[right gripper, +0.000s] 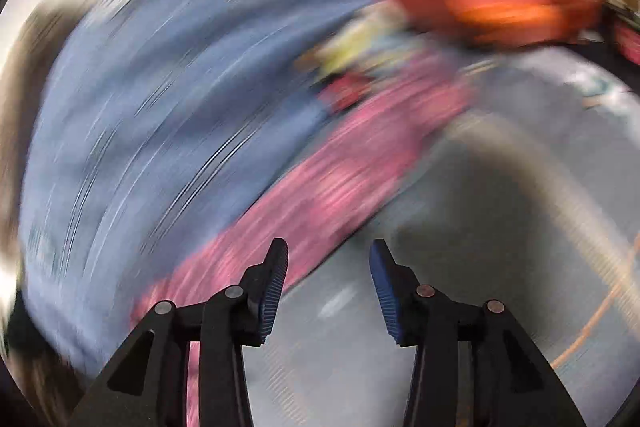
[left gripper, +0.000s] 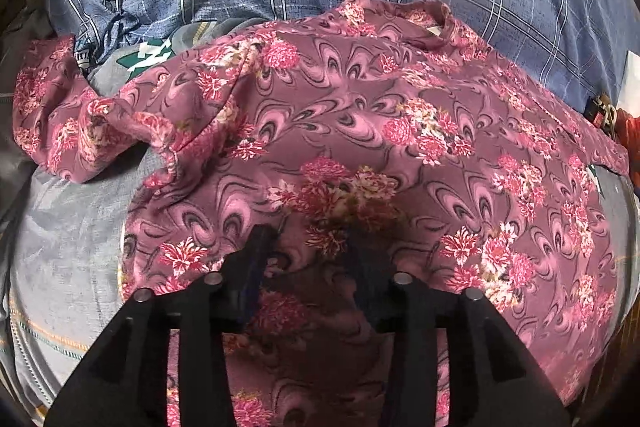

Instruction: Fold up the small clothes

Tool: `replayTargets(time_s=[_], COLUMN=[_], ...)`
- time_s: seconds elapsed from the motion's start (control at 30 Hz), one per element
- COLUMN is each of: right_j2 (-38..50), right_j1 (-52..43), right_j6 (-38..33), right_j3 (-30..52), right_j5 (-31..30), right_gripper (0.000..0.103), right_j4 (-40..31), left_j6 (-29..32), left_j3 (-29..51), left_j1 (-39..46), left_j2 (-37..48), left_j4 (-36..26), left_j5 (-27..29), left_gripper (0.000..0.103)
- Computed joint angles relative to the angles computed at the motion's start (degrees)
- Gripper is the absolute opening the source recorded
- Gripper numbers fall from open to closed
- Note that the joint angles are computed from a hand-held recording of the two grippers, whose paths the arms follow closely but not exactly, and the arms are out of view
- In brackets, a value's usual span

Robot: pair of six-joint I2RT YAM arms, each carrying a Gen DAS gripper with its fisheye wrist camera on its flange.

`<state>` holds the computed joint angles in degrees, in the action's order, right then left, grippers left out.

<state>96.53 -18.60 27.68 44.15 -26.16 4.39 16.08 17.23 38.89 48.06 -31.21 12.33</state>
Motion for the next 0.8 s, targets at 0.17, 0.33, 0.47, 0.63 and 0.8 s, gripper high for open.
replayTargets(time_s=[0.17,0.33,0.47,0.63,0.8], right_j2=[12.4,16.2,9.3,15.0,9.8], right_j1=[-1.3,1.8,-0.5,1.7,3.9], right_j6=[1.9,3.4,1.8,-7.4,-6.9], right_j3=[10.2,12.9,9.0,19.3,13.0], right_j5=[-3.9,1.9,2.6,11.7,13.9], right_gripper=[0.053,0.015,0.008,0.008,0.009], right_j4=[1.7,5.9,11.4,-6.5,-1.2], left_j6=[-5.9,-8.6,-8.0,-14.1,-15.7], left_j3=[-1.4,-0.1,3.1,3.7,0.8], left_j1=[-5.5,-8.5,-8.9,-12.3,-16.9], left_j2=[-2.5,0.1,-3.6,6.6,10.5], left_j4=[0.9,1.1,-3.5,3.7,9.9], left_j5=[-4.0,-6.1,-2.4,1.2,-3.0], left_gripper=[0.056,0.053,0.048,0.052,0.058])
